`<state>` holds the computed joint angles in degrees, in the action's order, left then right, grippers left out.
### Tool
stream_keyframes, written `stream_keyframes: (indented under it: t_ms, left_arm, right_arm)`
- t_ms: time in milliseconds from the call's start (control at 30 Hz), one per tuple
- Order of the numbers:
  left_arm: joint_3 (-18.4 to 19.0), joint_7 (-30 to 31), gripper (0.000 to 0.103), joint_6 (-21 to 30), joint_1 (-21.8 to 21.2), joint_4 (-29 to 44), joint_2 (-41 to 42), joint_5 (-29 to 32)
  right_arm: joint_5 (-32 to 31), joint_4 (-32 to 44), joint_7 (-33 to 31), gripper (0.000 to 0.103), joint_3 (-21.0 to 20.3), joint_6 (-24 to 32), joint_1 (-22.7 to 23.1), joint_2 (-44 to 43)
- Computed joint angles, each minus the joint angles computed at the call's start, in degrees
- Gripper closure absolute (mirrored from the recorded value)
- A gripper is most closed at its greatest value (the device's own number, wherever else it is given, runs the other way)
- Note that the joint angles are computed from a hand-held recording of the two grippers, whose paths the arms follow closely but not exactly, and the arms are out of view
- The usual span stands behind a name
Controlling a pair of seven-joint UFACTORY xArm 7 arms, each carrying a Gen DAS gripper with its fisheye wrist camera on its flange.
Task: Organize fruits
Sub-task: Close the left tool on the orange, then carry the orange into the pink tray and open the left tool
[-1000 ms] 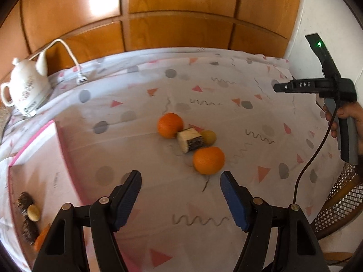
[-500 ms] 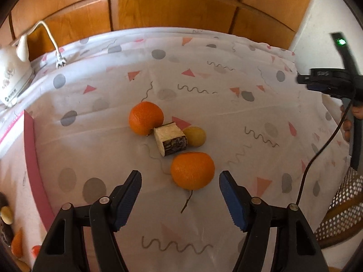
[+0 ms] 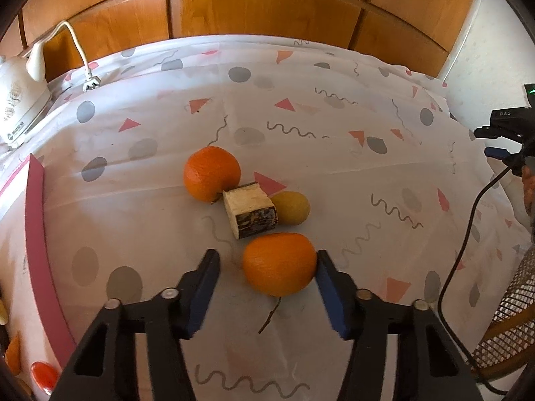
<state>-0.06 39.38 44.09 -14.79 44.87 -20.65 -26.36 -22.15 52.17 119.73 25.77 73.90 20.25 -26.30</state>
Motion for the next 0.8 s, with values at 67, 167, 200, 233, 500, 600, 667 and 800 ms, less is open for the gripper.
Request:
stream_keyframes:
  t_ms: [67, 167, 200, 233, 500, 600, 667, 800]
  left_arm:
    - [-0.11, 0.48, 0.061, -0.42, -0.22, -0.33, -0.09, -0.21]
    - [-0.12, 1.18, 0.062, -2.00, -0.56, -1.42, -0.72, -0.50]
    - [0.06, 1.51, 0.062, -2.34, -0.72, -1.70, -0.82, -0.84]
    - [0.30, 1.82, 0.062, -2.62, -0.88, -1.95, -0.94, -1.32]
    - [1.17, 1.31, 0.063, -3.64, -0.55, -3.94, -3.46, -1.80]
    - [2.01, 1.88, 0.063, -3.73, -0.45, -4.72, -5.04, -1.90]
    - [2.64, 2.21, 0.063, -3.73, -0.30, -5.10, -6.11, -1.87]
    - [3.65, 1.99, 0.063, -3.93, 0.30, -5.44, -8.10, -1.86]
  right_arm:
    - [1.06, -1.90, 0.73, 0.065, -0.62, -1.00, 0.16, -1.80]
    - [2.06, -3.50, 2.43, 0.065, -0.26, -0.34, -0.34, -4.19]
    - [2.35, -3.83, 3.13, 0.065, 0.00, 0.13, -0.61, -4.87]
    - [2.84, -4.59, 4.03, 0.065, 0.14, 0.50, -0.79, -6.04]
    - [7.49, -10.72, 8.93, 0.065, 0.47, -3.09, -2.11, -13.21]
    - [7.79, -11.46, 7.44, 0.065, 0.23, -6.54, -2.56, -12.88]
    - [7.99, -11.49, 6.52, 0.065, 0.27, -7.96, -2.86, -12.41]
    - [8.43, -11.82, 5.42, 0.065, 0.32, -9.99, -3.16, -11.98]
